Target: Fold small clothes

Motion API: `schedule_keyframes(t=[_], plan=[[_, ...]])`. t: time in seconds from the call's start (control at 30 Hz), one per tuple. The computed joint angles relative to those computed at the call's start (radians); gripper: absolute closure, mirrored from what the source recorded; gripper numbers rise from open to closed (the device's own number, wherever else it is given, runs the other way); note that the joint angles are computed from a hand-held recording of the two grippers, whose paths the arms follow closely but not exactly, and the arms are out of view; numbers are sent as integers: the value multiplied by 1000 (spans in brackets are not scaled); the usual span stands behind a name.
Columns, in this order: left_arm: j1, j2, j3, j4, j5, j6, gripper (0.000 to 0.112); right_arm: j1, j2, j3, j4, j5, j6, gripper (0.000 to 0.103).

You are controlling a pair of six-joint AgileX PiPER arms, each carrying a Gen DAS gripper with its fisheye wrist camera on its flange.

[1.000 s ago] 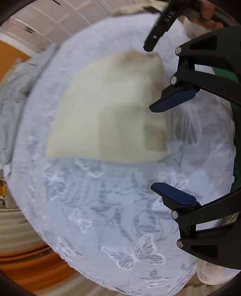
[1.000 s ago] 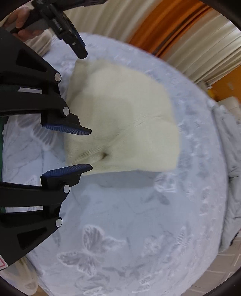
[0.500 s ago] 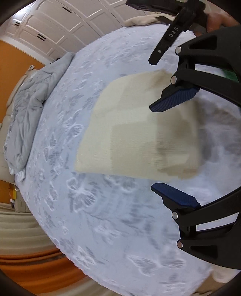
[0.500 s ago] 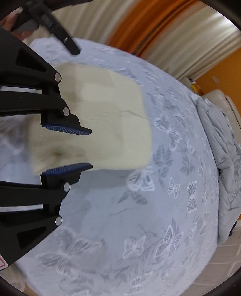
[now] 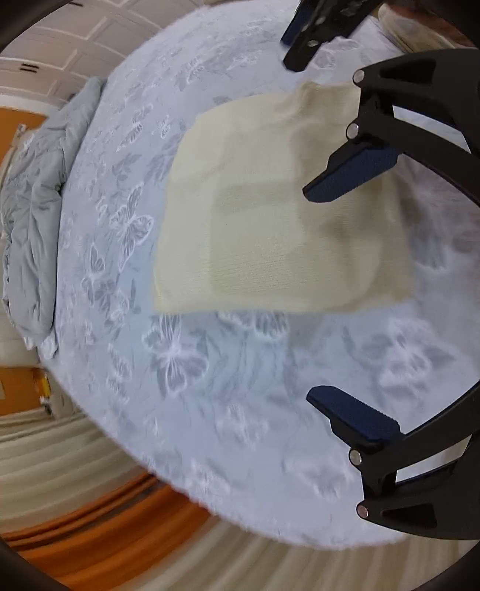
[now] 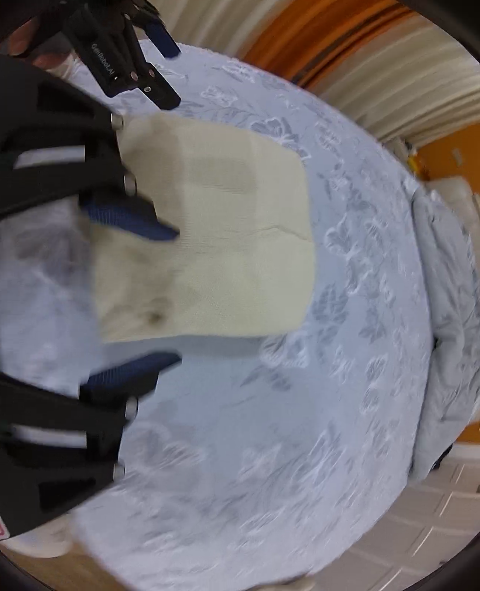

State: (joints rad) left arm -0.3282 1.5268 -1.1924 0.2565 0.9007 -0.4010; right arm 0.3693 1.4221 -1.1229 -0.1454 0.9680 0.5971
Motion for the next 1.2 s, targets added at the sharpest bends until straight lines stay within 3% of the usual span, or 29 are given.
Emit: schedule_keyframes(t=[0.1,0.2,0.43,1.2], plan=[[-13,-12,-61,-36,176,10,14,3,-27,0,95,75,-11,36],[-23,-32,-66,-70,258,23,14,36,-52,13,96,106,-3,35],[-32,-36,-19,-106,277,24,14,106,-73,22,34,151,53,33],[4,-20,-25,-181,308,69,16,107,-58,19,76,161,31,32]])
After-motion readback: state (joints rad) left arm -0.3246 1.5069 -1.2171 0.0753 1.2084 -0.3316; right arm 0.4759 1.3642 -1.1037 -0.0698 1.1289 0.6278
